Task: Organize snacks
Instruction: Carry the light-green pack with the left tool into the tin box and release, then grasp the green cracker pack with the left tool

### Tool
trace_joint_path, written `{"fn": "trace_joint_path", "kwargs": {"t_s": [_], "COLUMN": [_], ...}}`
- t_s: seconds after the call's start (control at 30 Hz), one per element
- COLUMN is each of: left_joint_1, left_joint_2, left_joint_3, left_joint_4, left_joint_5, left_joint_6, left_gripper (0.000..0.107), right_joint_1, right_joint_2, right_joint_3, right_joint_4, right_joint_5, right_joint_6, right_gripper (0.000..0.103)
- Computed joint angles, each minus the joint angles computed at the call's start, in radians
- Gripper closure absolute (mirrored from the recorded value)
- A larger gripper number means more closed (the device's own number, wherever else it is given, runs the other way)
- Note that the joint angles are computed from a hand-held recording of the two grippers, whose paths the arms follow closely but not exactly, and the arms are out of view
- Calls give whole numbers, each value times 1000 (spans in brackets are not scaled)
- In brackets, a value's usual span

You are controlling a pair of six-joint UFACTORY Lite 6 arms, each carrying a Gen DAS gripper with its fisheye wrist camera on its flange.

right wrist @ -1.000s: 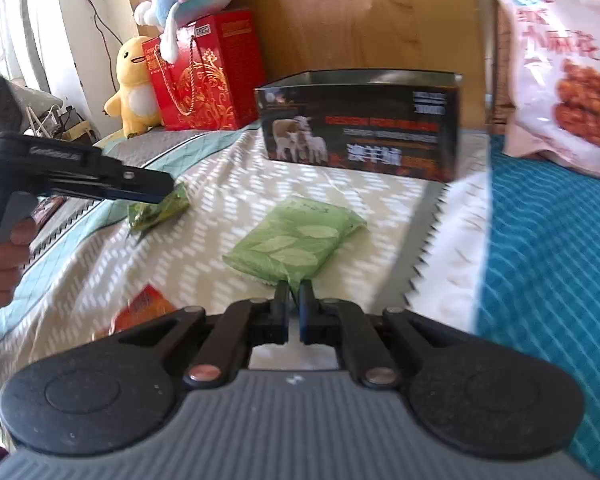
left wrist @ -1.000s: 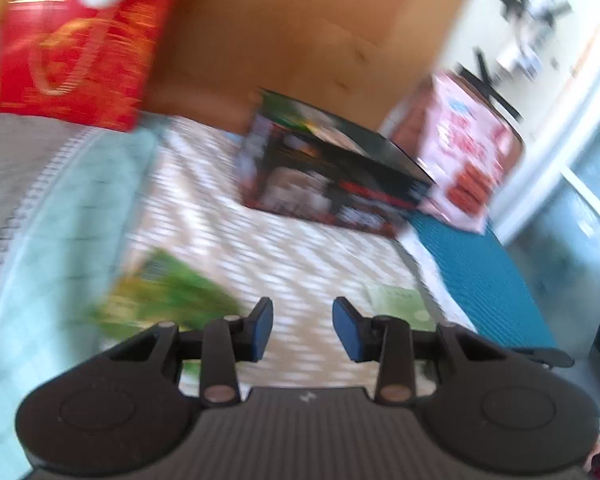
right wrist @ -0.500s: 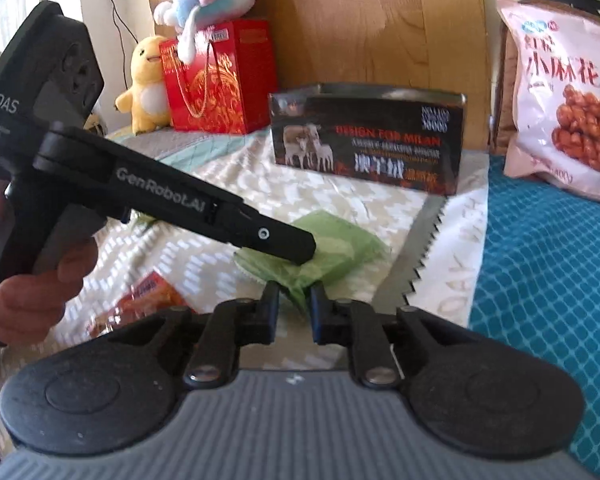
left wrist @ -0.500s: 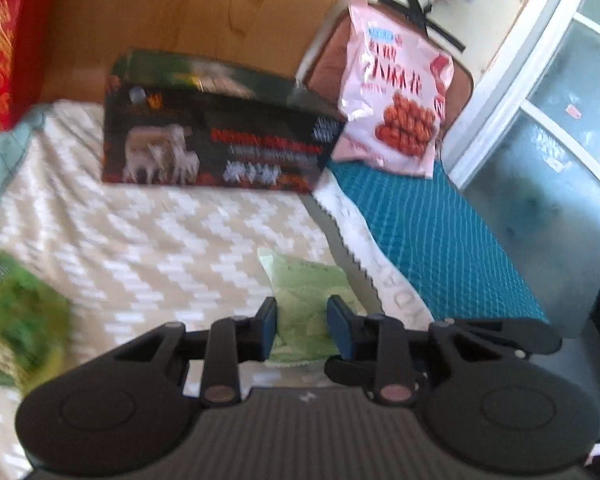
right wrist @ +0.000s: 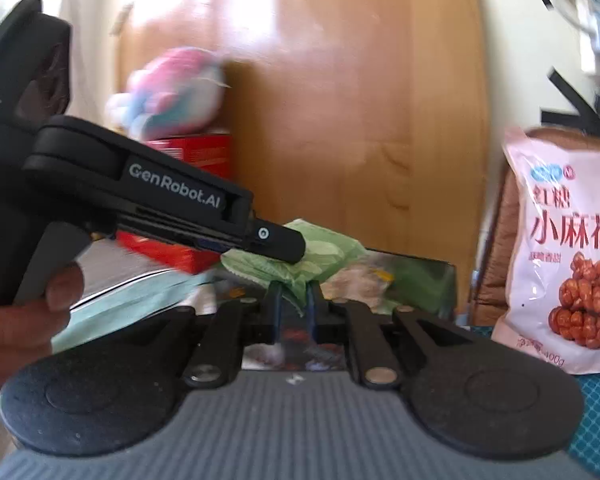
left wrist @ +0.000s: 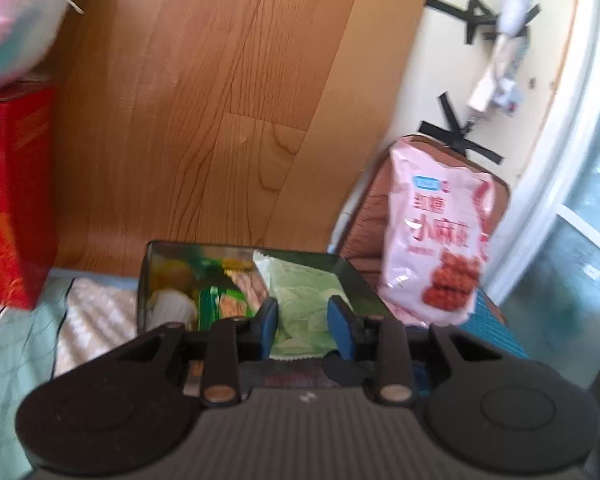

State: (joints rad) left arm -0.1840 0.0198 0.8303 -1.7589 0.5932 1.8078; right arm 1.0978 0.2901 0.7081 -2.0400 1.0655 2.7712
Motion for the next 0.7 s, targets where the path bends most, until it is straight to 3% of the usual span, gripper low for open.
{"fn": "trace_joint_path", "kwargs": {"t_s": [0.17, 0.27, 0.37, 0.47, 0.6, 0.7], "left_joint_1": [-134, -89, 99, 368, 697, 855], "left_joint_2": [132, 68, -81, -186, -131, -49], "left_joint_3": [90, 17, -122, -208, -214, -207], "left_joint_4": [-226, -225, -89, 145, 402, 508], "left_joint_5": [-146, -110, 38, 142, 261, 333], "left_joint_6": [178, 190, 137, 27, -34, -1], "left_gripper": [72, 72, 72, 71, 71, 71], "right_joint_1": [-115, -83, 15, 103, 156, 167], "right_joint_2": [67, 15, -33, -71, -23, 73], "right_joint_3": [55, -2, -64, -110, -69, 55], "right_joint_4": [44, 71, 134, 136, 14, -67], "right_joint_5": [-14, 12, 62, 33, -134, -266], "right_joint_6": [28, 77, 86, 140, 234, 242], "right_gripper": [82, 79, 77, 74, 66, 62]}}
